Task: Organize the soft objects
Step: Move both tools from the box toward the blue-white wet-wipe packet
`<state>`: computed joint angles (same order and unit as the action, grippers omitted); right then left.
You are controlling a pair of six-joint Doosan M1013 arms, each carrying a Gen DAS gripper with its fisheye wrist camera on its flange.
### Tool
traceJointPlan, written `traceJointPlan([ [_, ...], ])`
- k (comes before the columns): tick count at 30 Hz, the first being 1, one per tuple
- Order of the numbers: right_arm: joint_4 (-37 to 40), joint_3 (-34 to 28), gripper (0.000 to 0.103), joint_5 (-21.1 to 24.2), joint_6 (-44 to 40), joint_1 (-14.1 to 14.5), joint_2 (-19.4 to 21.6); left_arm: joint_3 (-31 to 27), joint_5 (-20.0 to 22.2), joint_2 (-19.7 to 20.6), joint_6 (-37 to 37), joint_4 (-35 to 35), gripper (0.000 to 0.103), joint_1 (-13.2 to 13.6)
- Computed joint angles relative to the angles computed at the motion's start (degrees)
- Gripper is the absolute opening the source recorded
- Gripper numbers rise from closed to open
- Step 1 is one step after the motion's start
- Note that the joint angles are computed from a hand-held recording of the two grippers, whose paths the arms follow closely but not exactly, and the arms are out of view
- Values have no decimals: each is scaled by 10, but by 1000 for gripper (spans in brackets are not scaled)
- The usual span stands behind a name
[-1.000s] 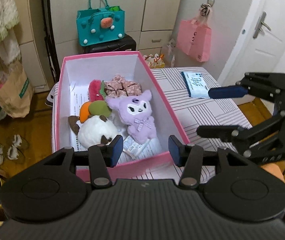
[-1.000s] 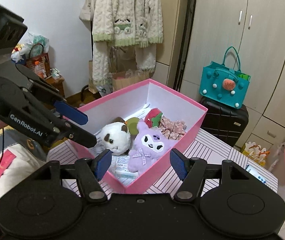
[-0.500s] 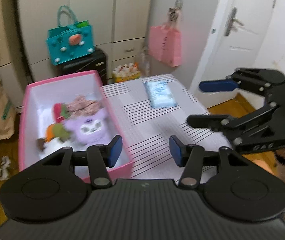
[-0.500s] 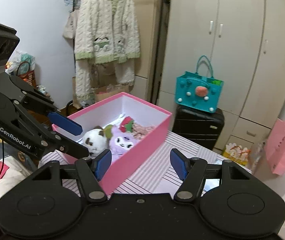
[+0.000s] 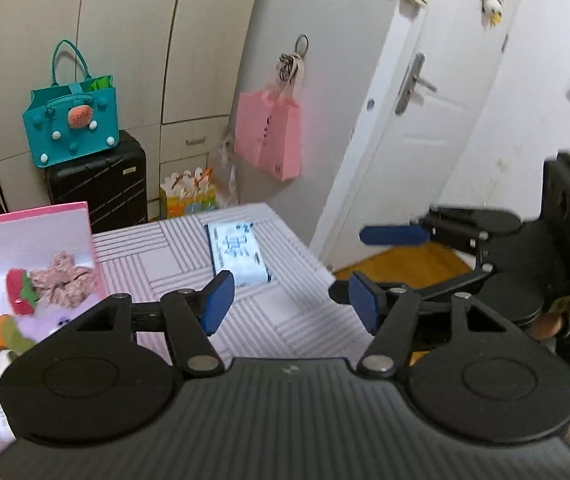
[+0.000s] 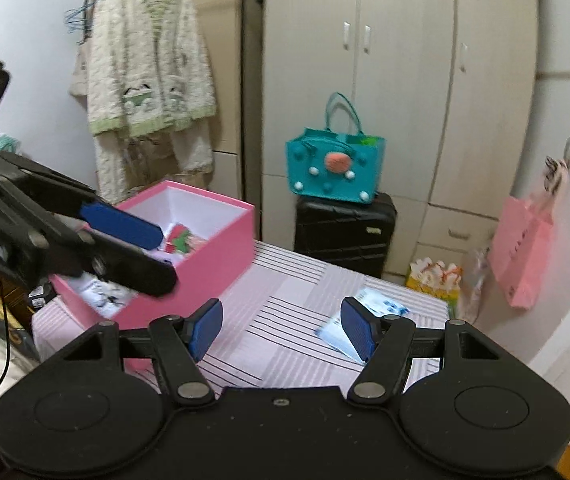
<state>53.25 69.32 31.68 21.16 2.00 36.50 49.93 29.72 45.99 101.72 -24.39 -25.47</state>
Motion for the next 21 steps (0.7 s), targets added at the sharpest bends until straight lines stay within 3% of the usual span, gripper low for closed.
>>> traceJointPlan([
  [4,55,-19,82,6,-48,-14,27,-51,6,37,-71,48,63,-5],
  [8,43,-52,83,-5,-44,-17,62,-89,-17,70,-171,171,61,-18],
  [12,51,-85,83,-14,-25,-18,100,-150,2,115,-241,214,61,-21],
  [17,70,-124,83,0,-15,-23,141,-266,74,187,-309,266,60,-23],
  [19,55,-121,83,-45,-13,-15,147,-324,105,221,-299,244,60,-19],
  [21,-25,-121,83,-88,45,-5,151,-382,136,254,-304,233,60,-16],
])
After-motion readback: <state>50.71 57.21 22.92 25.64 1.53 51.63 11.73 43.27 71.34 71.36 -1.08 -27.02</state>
